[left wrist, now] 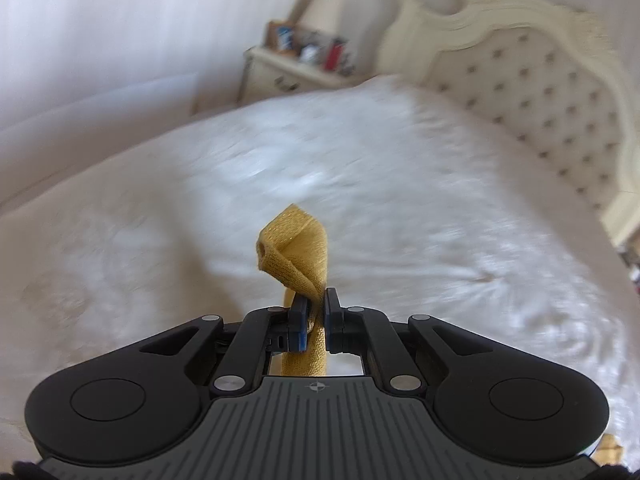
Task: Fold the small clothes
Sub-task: 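Grasp the other sleeve cuff with the left gripper and lift it, then fold the lifted sleeve across the sweater body and open the left gripper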
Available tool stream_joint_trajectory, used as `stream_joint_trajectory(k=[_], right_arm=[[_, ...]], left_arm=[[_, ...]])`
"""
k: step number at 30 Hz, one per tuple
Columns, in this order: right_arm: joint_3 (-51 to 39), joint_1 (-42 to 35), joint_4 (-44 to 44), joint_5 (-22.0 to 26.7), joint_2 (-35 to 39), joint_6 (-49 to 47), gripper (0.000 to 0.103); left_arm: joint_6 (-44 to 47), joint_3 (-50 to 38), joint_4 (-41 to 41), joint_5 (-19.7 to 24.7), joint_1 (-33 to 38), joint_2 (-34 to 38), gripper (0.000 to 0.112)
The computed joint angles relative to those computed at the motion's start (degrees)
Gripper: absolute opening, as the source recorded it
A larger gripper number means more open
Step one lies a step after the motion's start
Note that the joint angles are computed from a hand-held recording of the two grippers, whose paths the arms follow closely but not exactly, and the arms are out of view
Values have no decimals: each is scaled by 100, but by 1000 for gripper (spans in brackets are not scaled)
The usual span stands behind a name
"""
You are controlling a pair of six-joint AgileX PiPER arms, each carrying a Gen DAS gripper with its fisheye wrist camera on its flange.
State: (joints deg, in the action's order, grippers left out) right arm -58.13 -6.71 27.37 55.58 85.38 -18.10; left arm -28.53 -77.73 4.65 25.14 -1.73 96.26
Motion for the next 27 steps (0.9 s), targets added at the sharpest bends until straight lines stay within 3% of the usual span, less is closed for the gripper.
stream_joint_trajectory(k=[3, 6, 10, 14, 20, 22, 25, 27], right_arm=[[152, -260, 152, 69, -110, -347, 102], [285, -609, 329, 178, -208, -786, 102], [408, -1307, 615, 476, -282, -1561, 102], [382, -2227, 720, 867, -273, -2362, 102], [14, -3523, 697, 1306, 118, -3150, 102], [-168, -3813, 696, 1381, 307, -3277, 102], [-435, -4022, 689, 1412, 586, -3390, 102], [-591, -4093, 703, 1418, 755, -3465, 102]], left_arm=[[-309, -209, 208, -49, -606, -239, 8], [-1087, -637, 977, -27, -1416, -133, 8], [-2262, -1328, 1920, 104, -2510, 367, 8], [-3034, -2137, 2332, 371, -3372, 1199, 8], [-3092, -3649, 1968, 1081, -4199, 2666, 9], [-3035, -3863, 1657, 1215, -4384, 2926, 10], [-2812, -4164, 1216, 1426, -4578, 3192, 21], [-2777, -3909, 1235, 1333, -4674, 3070, 24]])
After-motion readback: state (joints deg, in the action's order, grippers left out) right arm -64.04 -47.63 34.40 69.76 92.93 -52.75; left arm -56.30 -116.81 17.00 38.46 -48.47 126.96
